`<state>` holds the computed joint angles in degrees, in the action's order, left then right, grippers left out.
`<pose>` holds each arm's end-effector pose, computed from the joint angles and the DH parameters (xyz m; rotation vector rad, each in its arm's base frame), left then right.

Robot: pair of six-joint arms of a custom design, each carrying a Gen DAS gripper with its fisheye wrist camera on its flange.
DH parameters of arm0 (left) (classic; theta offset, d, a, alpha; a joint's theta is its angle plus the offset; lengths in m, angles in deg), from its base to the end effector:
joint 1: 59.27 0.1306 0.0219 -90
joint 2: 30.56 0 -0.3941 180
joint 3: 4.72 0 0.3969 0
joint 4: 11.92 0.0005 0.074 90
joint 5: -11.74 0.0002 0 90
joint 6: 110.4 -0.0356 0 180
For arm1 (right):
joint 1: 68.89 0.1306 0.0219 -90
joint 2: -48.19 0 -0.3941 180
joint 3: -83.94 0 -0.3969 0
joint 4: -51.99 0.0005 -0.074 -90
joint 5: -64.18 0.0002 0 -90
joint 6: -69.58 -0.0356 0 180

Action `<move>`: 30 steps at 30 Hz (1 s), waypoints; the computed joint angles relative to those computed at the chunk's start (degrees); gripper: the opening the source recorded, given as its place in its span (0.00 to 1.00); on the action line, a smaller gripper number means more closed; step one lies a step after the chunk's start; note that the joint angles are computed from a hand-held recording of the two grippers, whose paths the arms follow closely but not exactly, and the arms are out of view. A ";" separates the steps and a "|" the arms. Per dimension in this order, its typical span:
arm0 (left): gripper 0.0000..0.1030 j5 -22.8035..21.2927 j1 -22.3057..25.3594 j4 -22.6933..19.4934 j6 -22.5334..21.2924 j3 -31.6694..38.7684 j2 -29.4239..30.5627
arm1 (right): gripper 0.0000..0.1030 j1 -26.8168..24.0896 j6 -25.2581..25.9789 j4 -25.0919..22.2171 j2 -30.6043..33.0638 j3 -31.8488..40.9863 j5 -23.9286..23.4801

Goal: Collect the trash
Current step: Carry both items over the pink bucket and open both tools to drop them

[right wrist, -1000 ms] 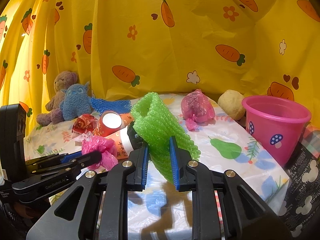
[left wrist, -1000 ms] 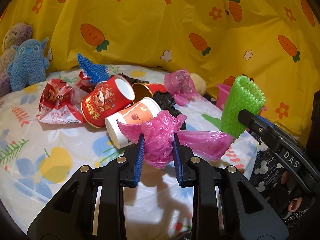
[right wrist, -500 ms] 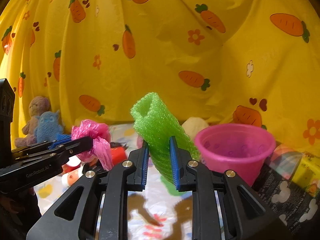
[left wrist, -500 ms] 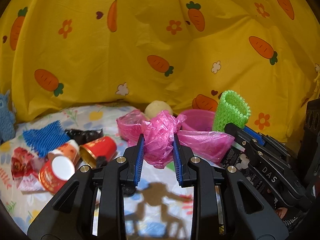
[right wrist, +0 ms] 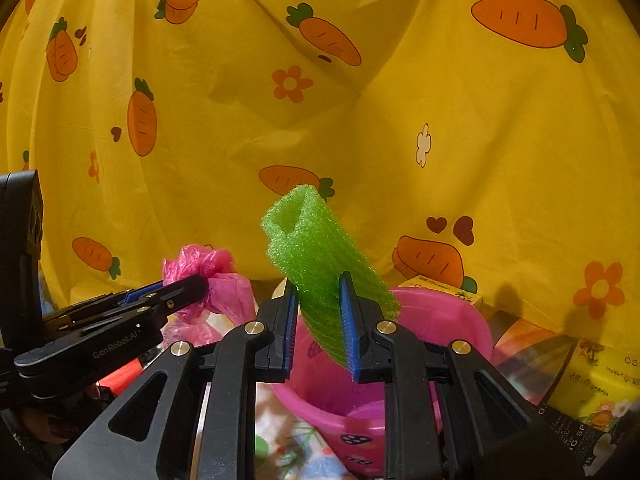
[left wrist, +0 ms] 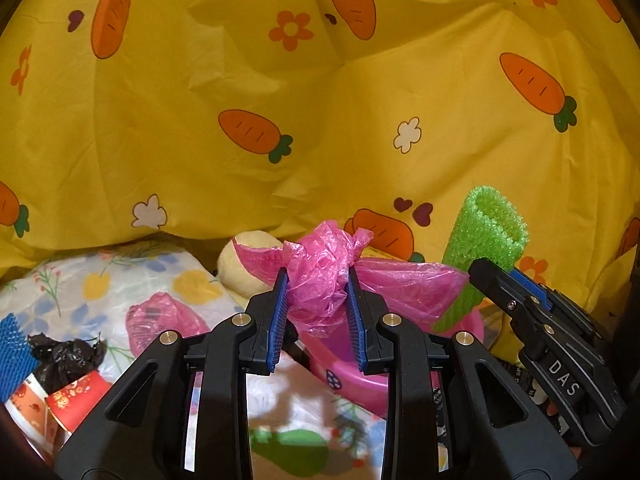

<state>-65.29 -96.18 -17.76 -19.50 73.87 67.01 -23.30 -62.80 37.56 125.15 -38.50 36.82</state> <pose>0.4328 -0.3357 0.3464 0.7740 1.9003 -0.6440 0.2905 0.2506 0.3322 0.5165 1.7568 -0.1171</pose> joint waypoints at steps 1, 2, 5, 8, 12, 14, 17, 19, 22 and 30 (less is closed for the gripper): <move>0.26 -0.27 -0.36 -0.06 -0.16 0.72 0.96 | 0.21 -0.64 0.06 0.10 -0.12 -0.23 -0.49; 0.26 -0.12 -0.60 -0.39 -0.47 1.47 1.86 | 0.21 -1.28 0.18 0.27 -0.30 -0.51 -1.04; 0.26 -0.78 -1.17 -1.09 -0.84 3.38 4.26 | 0.22 -2.60 -0.14 0.04 -0.51 -1.04 -1.92; 0.26 -0.77 -1.38 -1.95 -0.57 4.99 6.03 | 0.23 -3.61 -0.74 -1.00 -0.32 -1.17 -2.33; 0.26 -0.64 -1.73 -2.76 -1.02 6.46 7.56 | 0.23 -4.71 -2.14 -2.20 -0.01 -1.24 -3.03; 0.26 -0.83 -1.82 -3.19 -0.94 7.07 8.22 | 0.23 -5.11 -2.48 -2.16 -0.08 -1.40 -3.32; 0.26 -0.63 -1.87 -4.00 -0.54 7.88 9.07 | 0.23 -5.52 -2.45 -1.76 -0.04 -1.57 -3.57; 0.26 -0.40 -1.87 -4.37 -0.28 8.41 9.61 | 0.23 -5.78 -2.17 -1.31 0.08 -1.71 -3.96; 0.27 0.57 -1.87 -5.54 -0.09 9.18 10.31 | 0.23 -6.06 -2.25 -1.12 0.12 -1.94 -4.41; 0.31 2.22 -2.20 -6.64 -0.29 10.26 11.66 | 0.27 -7.30 -3.15 -0.87 0.28 -2.59 -5.91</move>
<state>-63.07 -98.38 -24.40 -19.79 84.13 78.67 -30.60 -65.95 36.69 125.43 -41.09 30.90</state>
